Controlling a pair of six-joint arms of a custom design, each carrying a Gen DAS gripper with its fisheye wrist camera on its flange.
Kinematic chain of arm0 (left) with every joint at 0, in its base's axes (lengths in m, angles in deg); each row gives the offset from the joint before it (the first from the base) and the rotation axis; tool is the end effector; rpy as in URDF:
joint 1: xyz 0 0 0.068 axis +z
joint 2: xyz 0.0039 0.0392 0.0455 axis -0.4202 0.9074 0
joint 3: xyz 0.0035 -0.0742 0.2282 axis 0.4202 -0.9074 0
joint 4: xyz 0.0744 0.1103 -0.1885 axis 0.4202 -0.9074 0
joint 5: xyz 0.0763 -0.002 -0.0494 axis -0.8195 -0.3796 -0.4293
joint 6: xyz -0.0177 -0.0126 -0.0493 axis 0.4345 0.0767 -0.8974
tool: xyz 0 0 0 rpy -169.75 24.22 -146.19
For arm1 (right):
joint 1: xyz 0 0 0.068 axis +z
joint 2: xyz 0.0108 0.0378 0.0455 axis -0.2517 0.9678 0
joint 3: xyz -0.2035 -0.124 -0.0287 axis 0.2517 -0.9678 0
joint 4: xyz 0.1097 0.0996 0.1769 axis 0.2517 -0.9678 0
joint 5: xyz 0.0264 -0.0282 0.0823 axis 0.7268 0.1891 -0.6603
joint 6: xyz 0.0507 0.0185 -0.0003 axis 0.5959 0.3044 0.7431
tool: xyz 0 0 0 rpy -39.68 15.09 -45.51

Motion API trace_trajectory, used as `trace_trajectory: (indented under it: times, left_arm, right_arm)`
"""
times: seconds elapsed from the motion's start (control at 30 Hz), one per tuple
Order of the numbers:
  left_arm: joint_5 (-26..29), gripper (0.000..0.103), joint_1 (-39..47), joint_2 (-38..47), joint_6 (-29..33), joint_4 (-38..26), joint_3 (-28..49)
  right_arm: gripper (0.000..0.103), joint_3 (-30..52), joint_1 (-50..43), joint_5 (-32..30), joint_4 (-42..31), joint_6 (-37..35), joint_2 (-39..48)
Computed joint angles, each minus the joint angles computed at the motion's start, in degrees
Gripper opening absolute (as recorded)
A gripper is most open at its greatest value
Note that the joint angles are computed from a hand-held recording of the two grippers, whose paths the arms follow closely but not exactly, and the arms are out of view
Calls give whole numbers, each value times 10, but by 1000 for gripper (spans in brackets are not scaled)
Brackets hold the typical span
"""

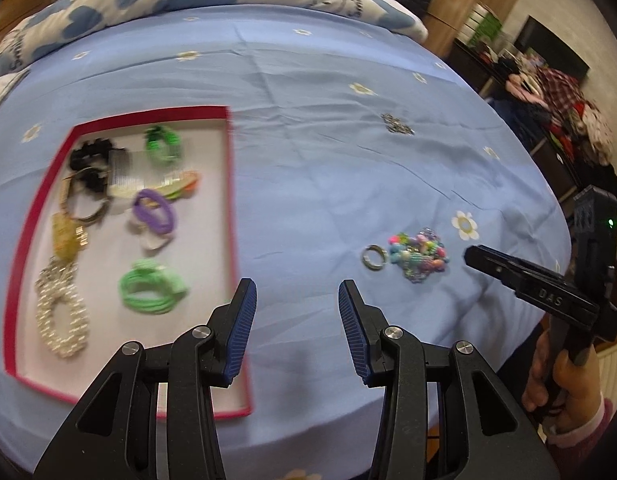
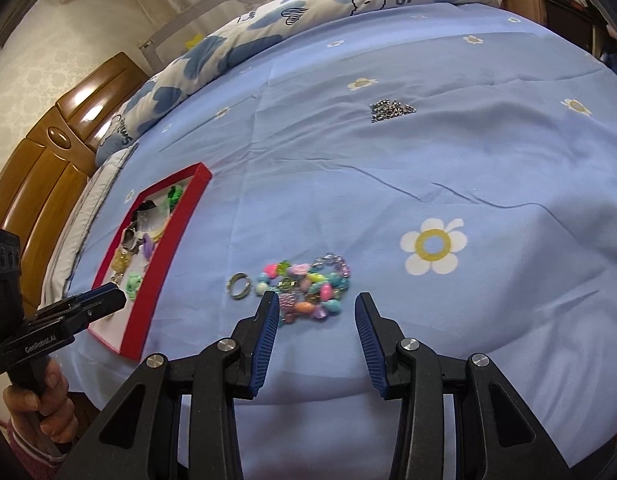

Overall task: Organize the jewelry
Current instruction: 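Grasp the metal ring with the left tool while the right tool grasps the beaded bracelet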

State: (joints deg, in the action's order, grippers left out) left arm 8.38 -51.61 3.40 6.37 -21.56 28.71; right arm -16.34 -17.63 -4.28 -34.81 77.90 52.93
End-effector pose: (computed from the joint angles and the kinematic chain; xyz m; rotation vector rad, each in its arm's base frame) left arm 0.2120 -0.1170 0.1267 0.6636 2.5845 -0.5085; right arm 0.1334 0.0006 0.1286 0.4265 2.5142 0.3962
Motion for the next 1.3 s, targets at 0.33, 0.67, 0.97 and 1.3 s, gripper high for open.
trace_trajectory:
  times: [0.33, 0.67, 0.97, 1.3]
  left_arm:
    - [-22, 41, -62, 97, -4, 21, 52]
    - [-24, 41, -94, 162, -5, 22, 101]
    - [-30, 41, -115, 195, -4, 25, 122]
    - [-37, 40, -142, 257, -12, 44, 169]
  right_arm:
    - [37, -1, -14, -9, 110, -52, 150]
    - [27, 8, -21, -14, 138, -90, 199]
    - [7, -9, -32, -29, 141, -115, 188]
    - [7, -2, -257, -145, 26, -212, 96]
